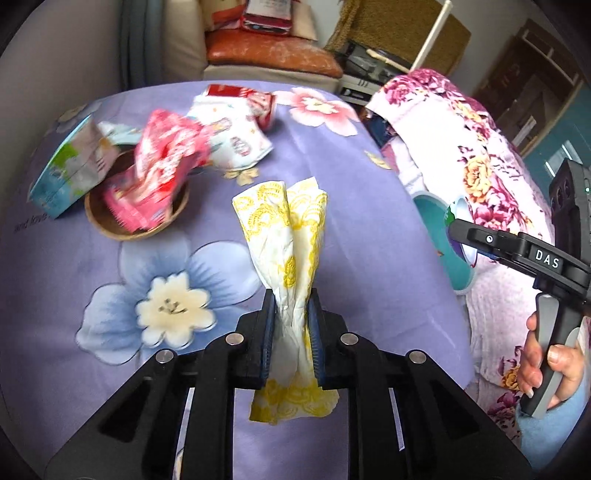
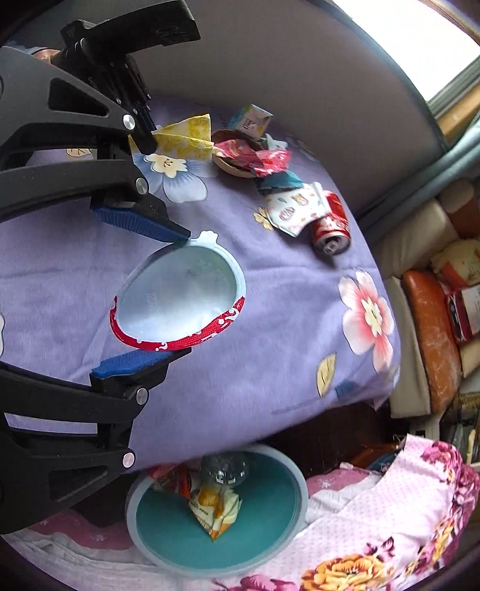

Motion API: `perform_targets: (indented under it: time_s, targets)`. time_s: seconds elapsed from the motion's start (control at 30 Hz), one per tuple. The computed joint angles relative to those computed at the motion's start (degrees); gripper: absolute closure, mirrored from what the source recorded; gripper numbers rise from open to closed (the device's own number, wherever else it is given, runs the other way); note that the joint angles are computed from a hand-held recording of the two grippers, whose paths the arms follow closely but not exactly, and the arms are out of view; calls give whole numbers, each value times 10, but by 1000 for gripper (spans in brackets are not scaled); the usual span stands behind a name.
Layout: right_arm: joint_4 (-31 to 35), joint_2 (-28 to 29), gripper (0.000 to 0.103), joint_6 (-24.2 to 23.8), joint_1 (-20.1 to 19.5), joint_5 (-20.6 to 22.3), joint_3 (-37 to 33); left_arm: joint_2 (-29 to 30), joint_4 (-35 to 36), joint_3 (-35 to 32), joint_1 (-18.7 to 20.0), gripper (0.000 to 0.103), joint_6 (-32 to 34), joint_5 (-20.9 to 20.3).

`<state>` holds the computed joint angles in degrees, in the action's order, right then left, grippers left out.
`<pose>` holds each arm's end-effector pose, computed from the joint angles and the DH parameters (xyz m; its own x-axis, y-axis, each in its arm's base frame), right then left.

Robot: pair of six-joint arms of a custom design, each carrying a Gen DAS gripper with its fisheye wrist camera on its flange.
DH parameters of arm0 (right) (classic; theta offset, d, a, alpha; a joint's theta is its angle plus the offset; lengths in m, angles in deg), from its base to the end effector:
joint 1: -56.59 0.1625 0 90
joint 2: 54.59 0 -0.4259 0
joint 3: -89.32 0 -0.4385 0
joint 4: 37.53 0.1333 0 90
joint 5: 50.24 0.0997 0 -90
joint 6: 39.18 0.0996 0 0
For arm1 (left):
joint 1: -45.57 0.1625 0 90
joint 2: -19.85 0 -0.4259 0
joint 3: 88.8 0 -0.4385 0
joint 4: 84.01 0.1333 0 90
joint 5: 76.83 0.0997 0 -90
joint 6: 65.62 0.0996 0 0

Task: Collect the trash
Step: 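Carry tissue and bowl over the teal bin and open both tools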

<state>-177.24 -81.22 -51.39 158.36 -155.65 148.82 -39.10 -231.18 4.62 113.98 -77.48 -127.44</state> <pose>0.2825 -0.8321 0.0524 -0.8965 -0.3167 0.3098 -0.3937 0.8901 -0.2294 -0.0759 -0.7259 0.2467 -0.8612 -0.1208 -0.4936 0.1660 0.8511 -0.4980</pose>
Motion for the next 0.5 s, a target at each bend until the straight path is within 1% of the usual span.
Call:
perform_targets:
  time_s: [0.07,0.13,0.23,0.3,0.43,0.5]
  targets:
    - [-24,-17,50,8,-12,-1,11,34,8,-39,-6,85,18,-12]
    - [-45,-31,50,16,-24,-3,16,68,19,-80,-11,85,37,-33]
    - [-66,-51,50,27,-42,-10,22,124,40,-142,-23,85,57,-55]
    - [-70,-60,50,32,-52,-13,21,160,59,-184,-29,85,69,-72]
    - [-71,-72,50,40,-71,-22,16,226,100,-263,-38,85,86,-91]
    - [-68,-74,50,42,-78,-24,13,249,114,-287,-41,85,91,-97]
